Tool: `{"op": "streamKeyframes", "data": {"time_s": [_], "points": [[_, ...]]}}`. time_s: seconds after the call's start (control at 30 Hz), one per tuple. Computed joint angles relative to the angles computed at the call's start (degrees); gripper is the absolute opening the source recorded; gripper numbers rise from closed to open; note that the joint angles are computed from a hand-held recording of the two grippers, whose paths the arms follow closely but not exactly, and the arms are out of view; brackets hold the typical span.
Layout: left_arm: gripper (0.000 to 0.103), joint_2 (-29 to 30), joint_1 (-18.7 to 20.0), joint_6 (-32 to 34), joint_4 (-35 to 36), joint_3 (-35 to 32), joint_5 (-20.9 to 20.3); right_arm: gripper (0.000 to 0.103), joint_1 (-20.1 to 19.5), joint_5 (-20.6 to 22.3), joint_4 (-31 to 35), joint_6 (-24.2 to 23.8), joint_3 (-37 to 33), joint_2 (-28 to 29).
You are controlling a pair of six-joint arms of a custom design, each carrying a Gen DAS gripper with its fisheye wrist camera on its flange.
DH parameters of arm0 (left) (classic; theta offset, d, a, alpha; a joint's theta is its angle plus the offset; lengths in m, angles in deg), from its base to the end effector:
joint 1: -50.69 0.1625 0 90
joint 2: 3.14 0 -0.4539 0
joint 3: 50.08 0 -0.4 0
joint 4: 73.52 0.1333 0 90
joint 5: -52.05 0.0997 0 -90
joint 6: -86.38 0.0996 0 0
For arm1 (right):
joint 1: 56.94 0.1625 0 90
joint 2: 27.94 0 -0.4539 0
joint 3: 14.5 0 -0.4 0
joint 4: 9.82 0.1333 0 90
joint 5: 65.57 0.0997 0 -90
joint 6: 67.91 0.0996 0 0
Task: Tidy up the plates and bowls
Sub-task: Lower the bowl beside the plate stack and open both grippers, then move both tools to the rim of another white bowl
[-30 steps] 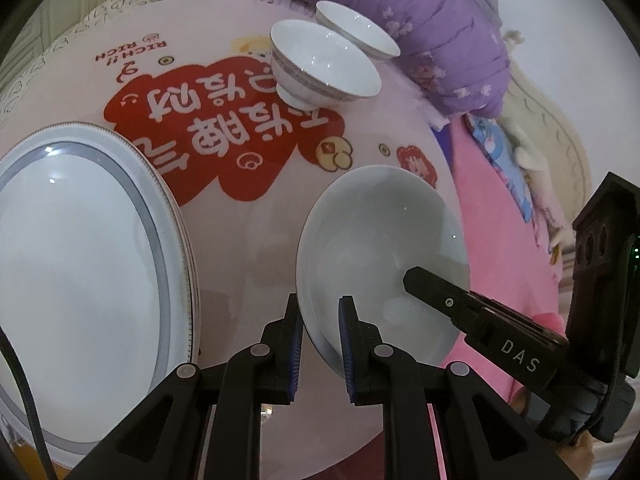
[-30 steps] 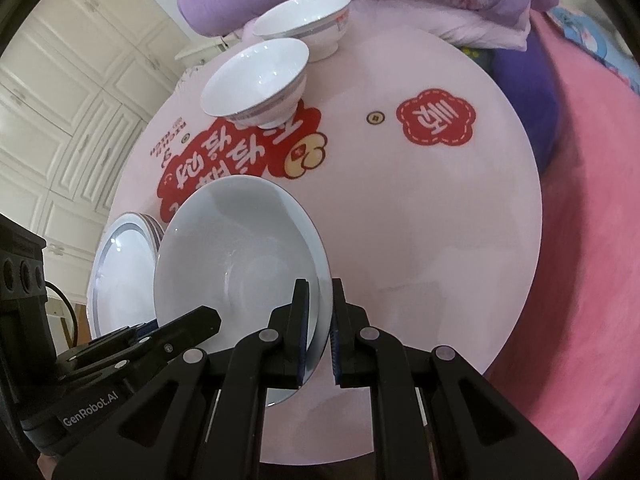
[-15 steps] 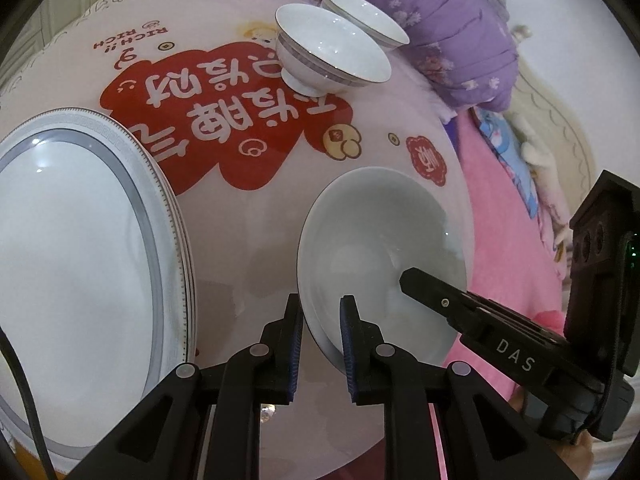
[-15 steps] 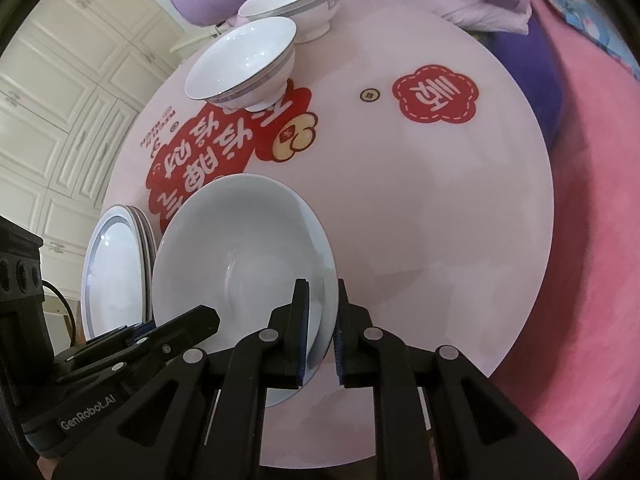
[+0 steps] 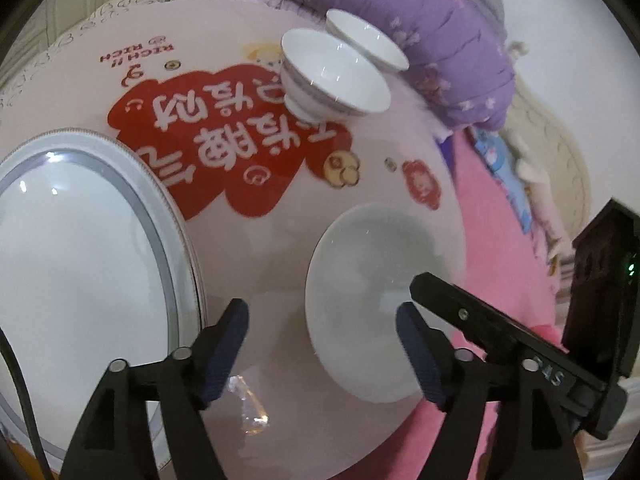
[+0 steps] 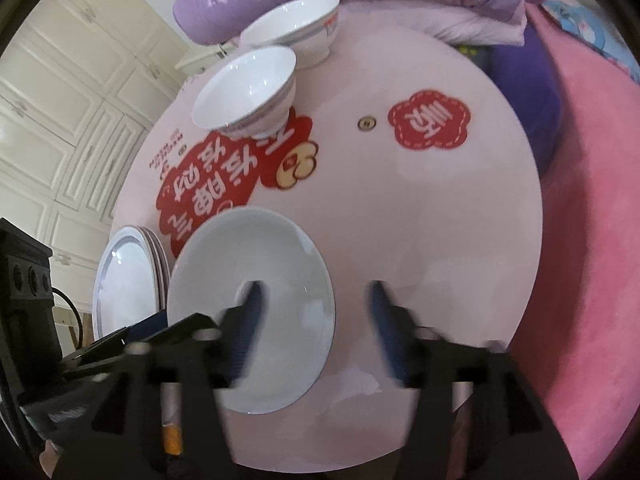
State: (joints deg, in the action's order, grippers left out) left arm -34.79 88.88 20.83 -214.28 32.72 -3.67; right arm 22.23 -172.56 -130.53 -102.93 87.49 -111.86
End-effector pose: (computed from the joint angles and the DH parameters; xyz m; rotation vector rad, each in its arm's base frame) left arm -0.4617 -0.6042 0.0062 -0.3244 2.7169 -0.7161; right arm -0.0003 -0.5563 0.4186 0.5378 -2.7293 0.1219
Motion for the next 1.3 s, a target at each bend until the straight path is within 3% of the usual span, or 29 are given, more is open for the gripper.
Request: {"op": "streamKeyframes", "data": {"time_s": [0.07, 0.13, 0.4, 0.73, 1.0, 1.3], "points": [[0.092, -0.4, 0.0, 0.9, -0.5, 0.2, 0.5, 0.088, -0.2, 1.5, -0.6, 0.1, -0.5, -0.2], [0.096, -1.1, -0.3, 1.6, -1.3, 0.8, 1.7, 0.103, -0.3, 2.8, -1.4, 0.8, -0.9, -0.2], [0.101, -2.9, -2.4, 5.1, 0.7, 0.8, 9.6, 0.103, -0.5, 9.1, -2.4, 2.5, -3.6, -0.1], [0.102, -5.9, -4.5, 4.0, 6.7, 0.8, 21.0, 0.103, 1.4, 9.6, -2.3, 2.9, -8.0, 2.7], [0.102, -5.2, -3.5, 5.3, 12.8, -2.7, 27.8, 0.103, 3.7, 8.4, -3.4, 2.5, -11.6, 7.2], [0.102, -1.9, 0.7, 9.6, 15.1, -9.0, 26.7, 0.103, 5.7, 6.5, -4.4, 2.0, -15.3, 12.8]]}}
